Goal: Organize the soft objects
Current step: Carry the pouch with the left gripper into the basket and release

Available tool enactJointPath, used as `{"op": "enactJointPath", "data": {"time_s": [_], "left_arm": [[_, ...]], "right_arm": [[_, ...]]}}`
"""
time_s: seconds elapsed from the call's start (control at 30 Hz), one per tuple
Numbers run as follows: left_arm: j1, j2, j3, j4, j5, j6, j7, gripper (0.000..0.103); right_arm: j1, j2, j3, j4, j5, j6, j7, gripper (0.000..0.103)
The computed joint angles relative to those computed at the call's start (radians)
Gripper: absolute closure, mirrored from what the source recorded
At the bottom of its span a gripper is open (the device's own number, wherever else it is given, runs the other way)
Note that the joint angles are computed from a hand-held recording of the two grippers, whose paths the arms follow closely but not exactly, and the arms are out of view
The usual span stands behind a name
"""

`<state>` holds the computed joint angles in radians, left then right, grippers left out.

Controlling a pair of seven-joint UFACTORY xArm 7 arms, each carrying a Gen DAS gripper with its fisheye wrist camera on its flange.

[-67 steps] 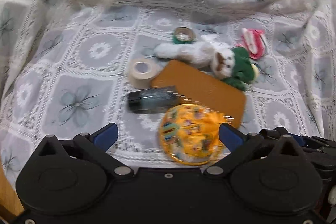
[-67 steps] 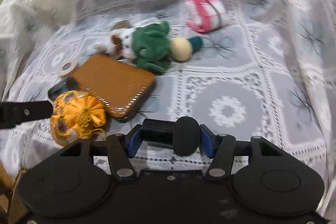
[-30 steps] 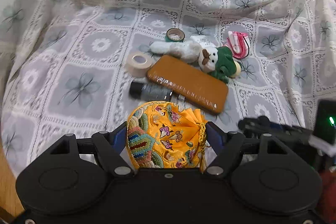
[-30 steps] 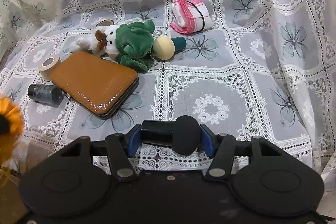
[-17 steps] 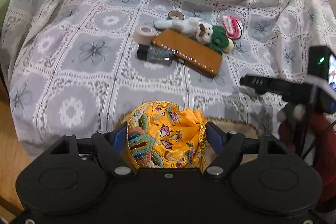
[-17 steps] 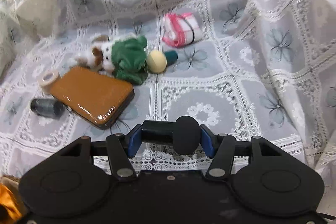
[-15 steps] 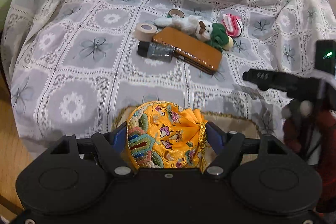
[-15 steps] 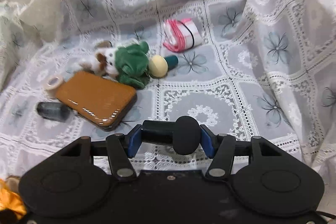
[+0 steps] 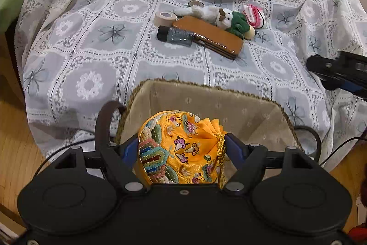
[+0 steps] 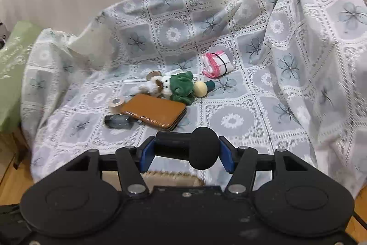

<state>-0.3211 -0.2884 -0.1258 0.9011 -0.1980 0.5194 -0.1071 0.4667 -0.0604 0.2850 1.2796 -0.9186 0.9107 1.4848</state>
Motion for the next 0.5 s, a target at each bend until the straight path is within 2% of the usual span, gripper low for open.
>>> {"op": "enactJointPath", "data": {"time_s": [0.17, 0.5], "left_arm": [[-0.008, -0.028, -0.004, -0.035, -0.001, -0.002, -0.005, 0.032], [-0.015, -0.053, -0.006, -0.067, 0.003, 0.001, -0.016, 0.032]], "right_arm": [[0.02, -0.06, 0.037, -0.051, 0.039, 0.028, 0.029, 0.046], [0.046, -0.083, 0.089, -0.103, 0.144, 0.069, 0.039, 0.046]]}}
